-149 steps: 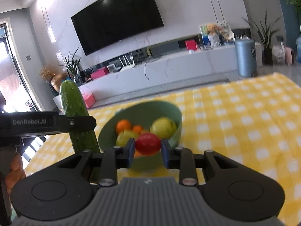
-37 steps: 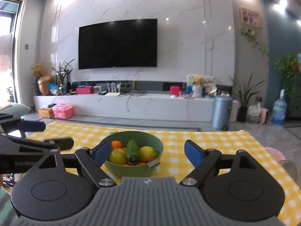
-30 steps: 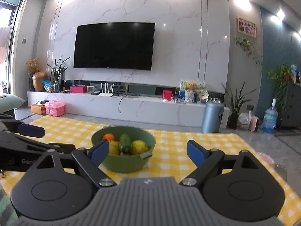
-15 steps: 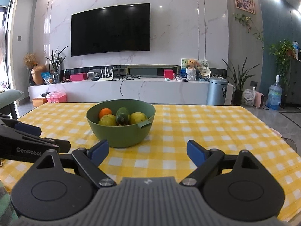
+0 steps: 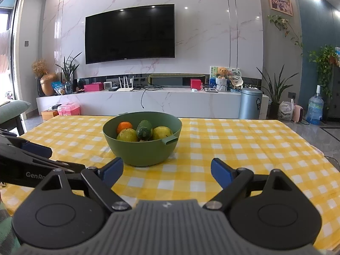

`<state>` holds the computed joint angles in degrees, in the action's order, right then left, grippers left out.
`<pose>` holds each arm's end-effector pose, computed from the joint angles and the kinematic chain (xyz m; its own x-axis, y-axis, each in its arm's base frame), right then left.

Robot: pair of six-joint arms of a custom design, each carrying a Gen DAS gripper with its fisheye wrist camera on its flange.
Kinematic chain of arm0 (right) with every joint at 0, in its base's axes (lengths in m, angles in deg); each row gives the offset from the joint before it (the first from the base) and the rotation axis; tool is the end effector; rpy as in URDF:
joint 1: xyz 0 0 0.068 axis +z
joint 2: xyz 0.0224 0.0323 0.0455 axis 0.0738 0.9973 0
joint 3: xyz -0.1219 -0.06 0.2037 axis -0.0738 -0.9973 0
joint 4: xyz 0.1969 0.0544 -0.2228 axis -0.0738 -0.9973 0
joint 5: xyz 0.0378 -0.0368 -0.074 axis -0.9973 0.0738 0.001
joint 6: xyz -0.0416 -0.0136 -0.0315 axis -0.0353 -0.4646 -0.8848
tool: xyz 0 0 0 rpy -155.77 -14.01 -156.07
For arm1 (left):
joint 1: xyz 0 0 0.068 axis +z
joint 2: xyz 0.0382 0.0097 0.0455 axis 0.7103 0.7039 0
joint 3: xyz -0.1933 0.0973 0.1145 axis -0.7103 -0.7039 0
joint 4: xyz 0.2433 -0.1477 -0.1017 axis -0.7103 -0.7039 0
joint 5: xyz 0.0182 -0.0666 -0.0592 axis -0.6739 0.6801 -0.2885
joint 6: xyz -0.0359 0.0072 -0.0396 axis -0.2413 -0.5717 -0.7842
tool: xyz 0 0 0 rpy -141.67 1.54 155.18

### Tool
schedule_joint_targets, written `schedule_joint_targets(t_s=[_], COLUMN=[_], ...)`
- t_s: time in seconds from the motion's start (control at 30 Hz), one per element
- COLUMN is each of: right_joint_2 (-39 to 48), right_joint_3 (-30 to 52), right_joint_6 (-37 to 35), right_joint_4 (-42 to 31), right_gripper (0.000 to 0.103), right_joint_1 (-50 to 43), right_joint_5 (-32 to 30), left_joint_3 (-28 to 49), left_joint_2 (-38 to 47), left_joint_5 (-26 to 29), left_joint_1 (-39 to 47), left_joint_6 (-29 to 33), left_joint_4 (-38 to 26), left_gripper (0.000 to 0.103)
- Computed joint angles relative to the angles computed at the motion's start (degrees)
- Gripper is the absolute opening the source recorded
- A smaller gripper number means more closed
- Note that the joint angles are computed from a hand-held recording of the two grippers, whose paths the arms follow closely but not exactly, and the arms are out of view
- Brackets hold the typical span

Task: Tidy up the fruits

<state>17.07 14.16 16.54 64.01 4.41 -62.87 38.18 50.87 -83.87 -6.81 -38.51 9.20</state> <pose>0.2388 0.0211 0.0604 -0.3408 -0.2078 -0.9169 -0.6115 0.7898 0.0483 0.1741 -0.1797 0.0902 -0.6347 -0.1453 -0.7590 -0.3539 0.9278 0.1183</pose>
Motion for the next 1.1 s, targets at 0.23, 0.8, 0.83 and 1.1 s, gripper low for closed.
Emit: schedule_joint_targets(t_s=[0.23, 0.8, 0.83, 1.1], right_joint_2=[-0.11, 0.55, 0.58, 0.64], right_joint_3=[-0.08, 0.80, 0.84, 0.91], right_joint_6=[-0.38, -0.05, -0.04, -0.01], right_joint_4=[-0.32, -1.24, -1.29, -1.34], right_gripper=[0.086, 0.086, 0.086, 0.086], right_joint_1=[-0.13, -0.35, -0.34, -0.35], right_joint_5=[-0.35, -0.61, -0.59, -0.60], left_joint_3=[0.21, 0.36, 0.36, 0.54], left_joint_2=[0.12, 0.06, 0.06, 0.24], left_joint_5=[0.04, 0.11, 0.11, 0.19], left_joint_1=[0.03, 0.02, 0.02, -0.03], left_joint_6=[0.09, 0.41, 0.41, 0.35], left_joint_4=[-0.14, -0.17, -0.17, -0.36], left_gripper=[0.087, 0.087, 0.087, 0.087])
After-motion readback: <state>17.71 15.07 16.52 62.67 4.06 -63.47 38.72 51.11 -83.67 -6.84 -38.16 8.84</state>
